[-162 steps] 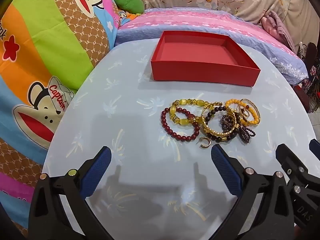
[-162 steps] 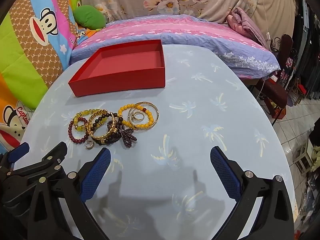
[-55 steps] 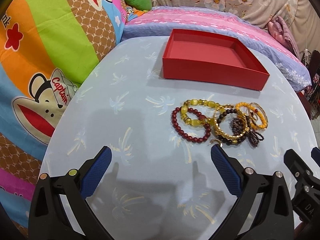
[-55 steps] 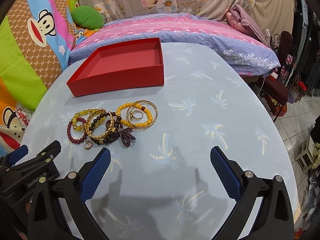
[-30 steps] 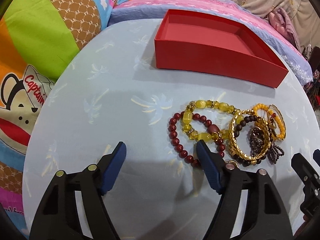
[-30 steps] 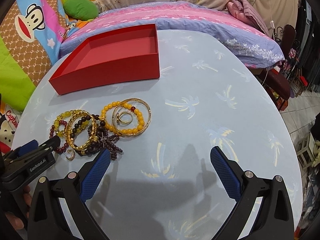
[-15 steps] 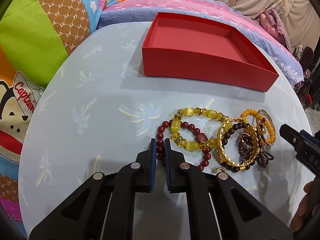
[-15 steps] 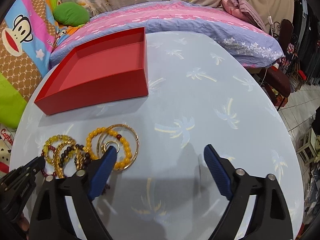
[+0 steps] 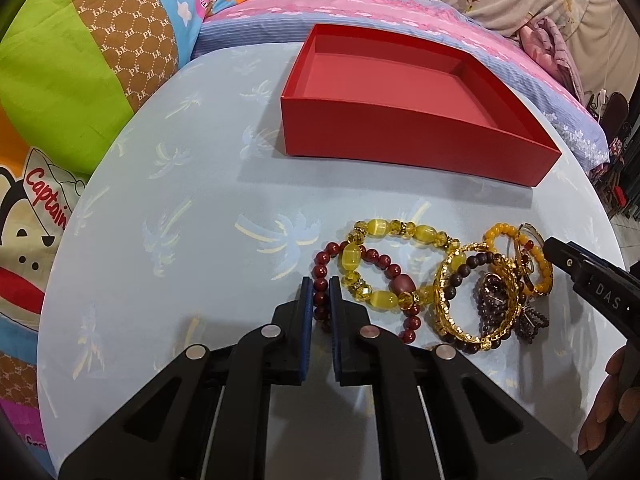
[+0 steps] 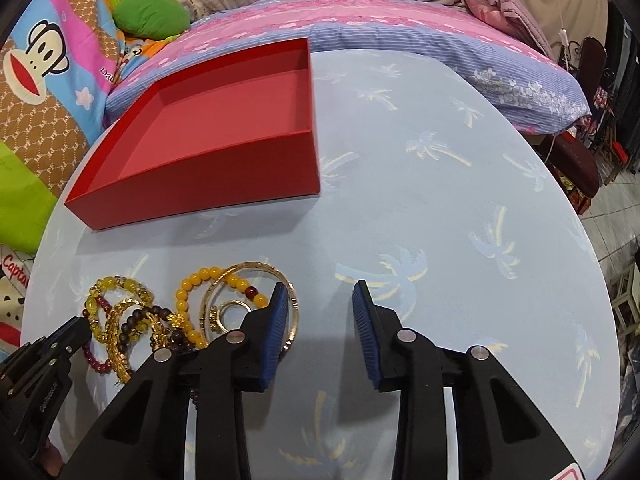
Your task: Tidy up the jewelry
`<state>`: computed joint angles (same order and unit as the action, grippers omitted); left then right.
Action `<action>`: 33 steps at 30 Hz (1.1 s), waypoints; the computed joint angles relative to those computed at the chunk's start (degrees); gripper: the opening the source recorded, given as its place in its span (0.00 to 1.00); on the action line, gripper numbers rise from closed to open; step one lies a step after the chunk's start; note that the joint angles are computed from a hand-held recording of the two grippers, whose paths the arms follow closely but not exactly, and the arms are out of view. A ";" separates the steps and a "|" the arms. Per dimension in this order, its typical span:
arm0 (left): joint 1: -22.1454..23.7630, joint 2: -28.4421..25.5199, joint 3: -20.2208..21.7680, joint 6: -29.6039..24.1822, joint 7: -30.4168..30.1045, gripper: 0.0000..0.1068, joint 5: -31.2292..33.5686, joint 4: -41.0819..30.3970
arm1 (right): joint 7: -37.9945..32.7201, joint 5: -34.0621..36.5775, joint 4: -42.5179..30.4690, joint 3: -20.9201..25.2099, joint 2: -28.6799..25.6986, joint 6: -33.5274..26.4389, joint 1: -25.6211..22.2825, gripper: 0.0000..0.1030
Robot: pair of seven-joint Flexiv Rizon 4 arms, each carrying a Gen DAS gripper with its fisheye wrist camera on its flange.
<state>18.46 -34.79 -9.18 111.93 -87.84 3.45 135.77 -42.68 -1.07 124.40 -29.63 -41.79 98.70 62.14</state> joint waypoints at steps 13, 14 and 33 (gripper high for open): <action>4.54 0.21 -4.03 -1.12 -0.69 0.07 1.93 0.30 | -2.66 -0.50 0.03 0.60 -0.15 0.45 0.19 0.02; 5.55 0.33 -4.87 -1.17 -0.77 0.07 2.45 0.58 | -2.77 -0.43 0.06 1.42 0.26 0.53 -0.57 0.02; 18.71 10.01 -14.57 -0.26 -5.06 0.07 10.36 5.97 | -9.20 8.93 5.62 -6.62 6.34 6.42 9.18 0.00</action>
<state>37.16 -24.78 -23.75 111.67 -92.90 13.81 141.74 -51.88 7.86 130.02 -36.25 -35.45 105.12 71.32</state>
